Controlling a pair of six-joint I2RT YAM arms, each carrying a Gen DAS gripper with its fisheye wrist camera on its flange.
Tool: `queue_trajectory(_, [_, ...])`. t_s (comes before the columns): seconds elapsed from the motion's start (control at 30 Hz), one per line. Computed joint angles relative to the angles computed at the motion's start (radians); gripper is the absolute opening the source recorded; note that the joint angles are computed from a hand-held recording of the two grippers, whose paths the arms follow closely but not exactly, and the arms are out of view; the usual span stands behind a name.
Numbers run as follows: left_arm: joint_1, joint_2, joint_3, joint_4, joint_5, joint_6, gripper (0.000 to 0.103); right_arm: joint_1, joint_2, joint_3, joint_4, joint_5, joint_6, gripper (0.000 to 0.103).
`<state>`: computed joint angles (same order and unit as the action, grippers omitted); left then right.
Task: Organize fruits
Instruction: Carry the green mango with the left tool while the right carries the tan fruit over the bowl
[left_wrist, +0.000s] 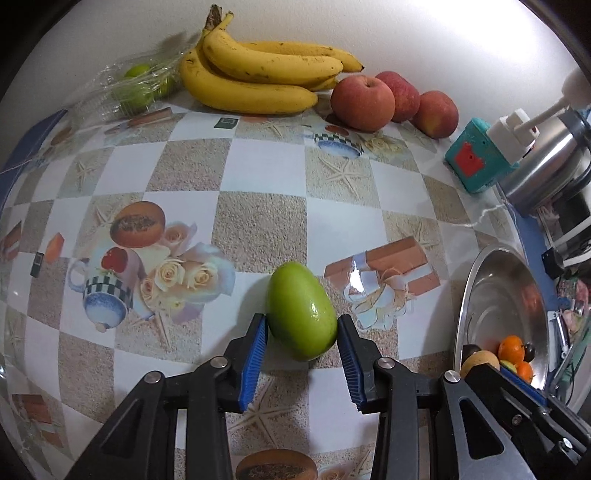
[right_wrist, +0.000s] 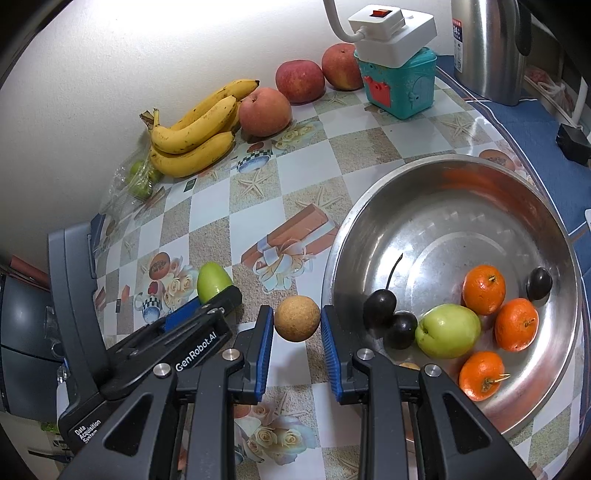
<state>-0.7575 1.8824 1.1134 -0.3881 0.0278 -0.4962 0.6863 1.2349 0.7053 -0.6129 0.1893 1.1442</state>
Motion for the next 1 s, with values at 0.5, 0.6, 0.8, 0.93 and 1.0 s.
queue_trajectory(0.5, [-0.026, -0.148, -0.027, -0.019, 0.059, -0.025, 0.041, -0.034, -0.153, -0.05, -0.062, 0.036, 0.024, 0.027])
queue_trajectory(0.6, [-0.072, -0.163, -0.003, -0.038, 0.06, -0.02, 0.041, -0.063, -0.225, -0.071, -0.132, 0.059, 0.04, 0.027])
queue_trajectory(0.8, [-0.177, -0.123, 0.077, -0.088, 0.094, -0.015, 0.041, -0.146, -0.384, -0.115, -0.273, 0.093, 0.062, 0.027])
queue_trajectory(0.93, [-0.237, -0.072, 0.127, -0.094, 0.089, -0.006, 0.041, -0.243, -0.469, -0.16, -0.3, 0.069, 0.025, 0.027])
queue_trajectory(1.0, [-0.255, -0.05, 0.14, -0.083, 0.074, -0.003, 0.041, -0.296, -0.506, -0.189, -0.29, 0.05, -0.005, 0.027])
